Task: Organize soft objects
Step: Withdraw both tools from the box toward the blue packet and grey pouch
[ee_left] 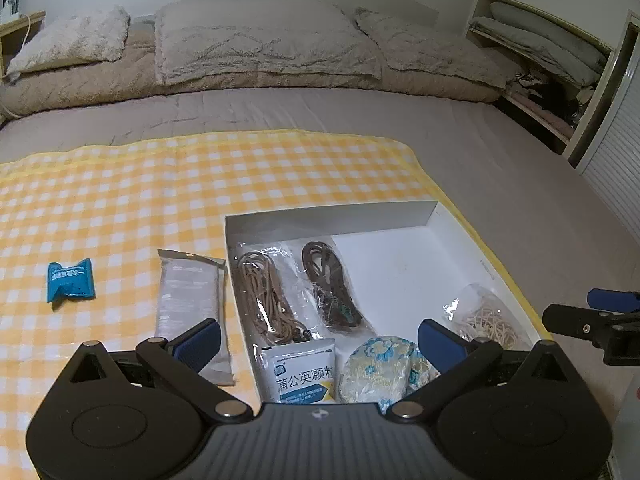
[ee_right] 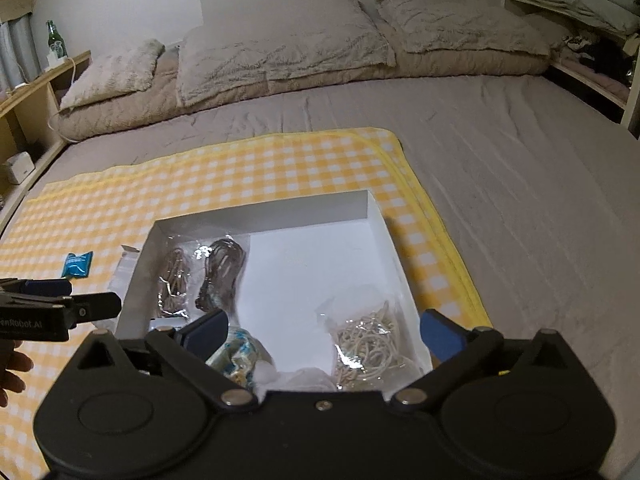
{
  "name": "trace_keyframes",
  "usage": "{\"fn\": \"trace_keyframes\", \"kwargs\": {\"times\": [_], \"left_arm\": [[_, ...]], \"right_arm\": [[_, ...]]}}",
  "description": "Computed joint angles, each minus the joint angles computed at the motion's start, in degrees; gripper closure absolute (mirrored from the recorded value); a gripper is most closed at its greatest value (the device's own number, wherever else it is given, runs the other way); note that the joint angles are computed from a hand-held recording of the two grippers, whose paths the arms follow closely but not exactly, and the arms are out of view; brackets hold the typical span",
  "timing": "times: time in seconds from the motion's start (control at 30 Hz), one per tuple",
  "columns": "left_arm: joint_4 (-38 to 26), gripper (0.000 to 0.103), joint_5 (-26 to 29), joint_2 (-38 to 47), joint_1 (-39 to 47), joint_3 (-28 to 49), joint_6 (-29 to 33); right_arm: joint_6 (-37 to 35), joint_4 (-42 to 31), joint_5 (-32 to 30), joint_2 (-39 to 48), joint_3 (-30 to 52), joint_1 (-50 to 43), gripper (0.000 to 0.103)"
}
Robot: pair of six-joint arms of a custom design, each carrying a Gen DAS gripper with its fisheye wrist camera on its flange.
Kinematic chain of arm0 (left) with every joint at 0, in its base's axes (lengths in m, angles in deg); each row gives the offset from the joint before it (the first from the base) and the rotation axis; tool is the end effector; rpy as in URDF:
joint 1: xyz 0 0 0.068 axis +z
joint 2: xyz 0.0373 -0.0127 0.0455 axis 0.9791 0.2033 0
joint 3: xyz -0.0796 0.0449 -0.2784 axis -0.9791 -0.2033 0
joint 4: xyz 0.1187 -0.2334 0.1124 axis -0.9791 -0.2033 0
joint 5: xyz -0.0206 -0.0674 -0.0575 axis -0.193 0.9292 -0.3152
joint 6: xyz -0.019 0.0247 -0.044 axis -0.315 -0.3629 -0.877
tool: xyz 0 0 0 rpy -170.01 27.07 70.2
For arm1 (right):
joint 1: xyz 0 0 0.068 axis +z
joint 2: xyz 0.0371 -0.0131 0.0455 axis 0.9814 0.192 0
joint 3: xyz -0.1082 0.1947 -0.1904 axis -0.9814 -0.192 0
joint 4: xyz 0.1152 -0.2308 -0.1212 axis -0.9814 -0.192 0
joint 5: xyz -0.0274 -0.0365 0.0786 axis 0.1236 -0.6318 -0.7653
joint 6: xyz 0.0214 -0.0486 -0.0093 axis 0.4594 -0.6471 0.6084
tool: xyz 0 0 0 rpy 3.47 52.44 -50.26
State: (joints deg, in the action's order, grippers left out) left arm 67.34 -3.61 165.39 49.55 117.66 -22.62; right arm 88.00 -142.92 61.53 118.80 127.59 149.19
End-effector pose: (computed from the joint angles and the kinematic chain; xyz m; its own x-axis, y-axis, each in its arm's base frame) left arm 0.2817 -0.1674 0.2018 -0.6014 0.4730 -0.6439 0.7155 0.6774 -0.1707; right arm 0.0944 0.1917 0.2091 -0.5898 0.4554 -0.6669 0.5200 0.8460 0.1178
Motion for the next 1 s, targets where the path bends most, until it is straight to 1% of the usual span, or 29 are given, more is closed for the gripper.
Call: {"fn": "trace_keyframes", "kwargs": {"times": [0.33, 0.43, 0.67, 1.0], "left_arm": [[-0.8, 0.000, 0.3, -2.5, 3.7, -1.2, 2.1], [-1.5, 0.000, 0.7, -2.6, 5.6, -0.8, 2.9], [-2.0, 0.000, 1.8, -2.4, 10.6, 0.1, 4.6], [-2.3, 0.000, 2.3, -0.3, 17.5, 1.9, 7.5]], "right_arm": [[1.2, -0.7, 1.4, 2.3, 2.1, 1.4, 0.000], [-0.4, 0.4, 1.5, 2.8, 2.5, 0.5, 0.000], [-8.4, 6.0, 1.4, 5.1, 4.6, -2.8, 0.000], [-20.0, 12.9, 1.3, 10.1, 10.4, -6.8, 0.000]]}}
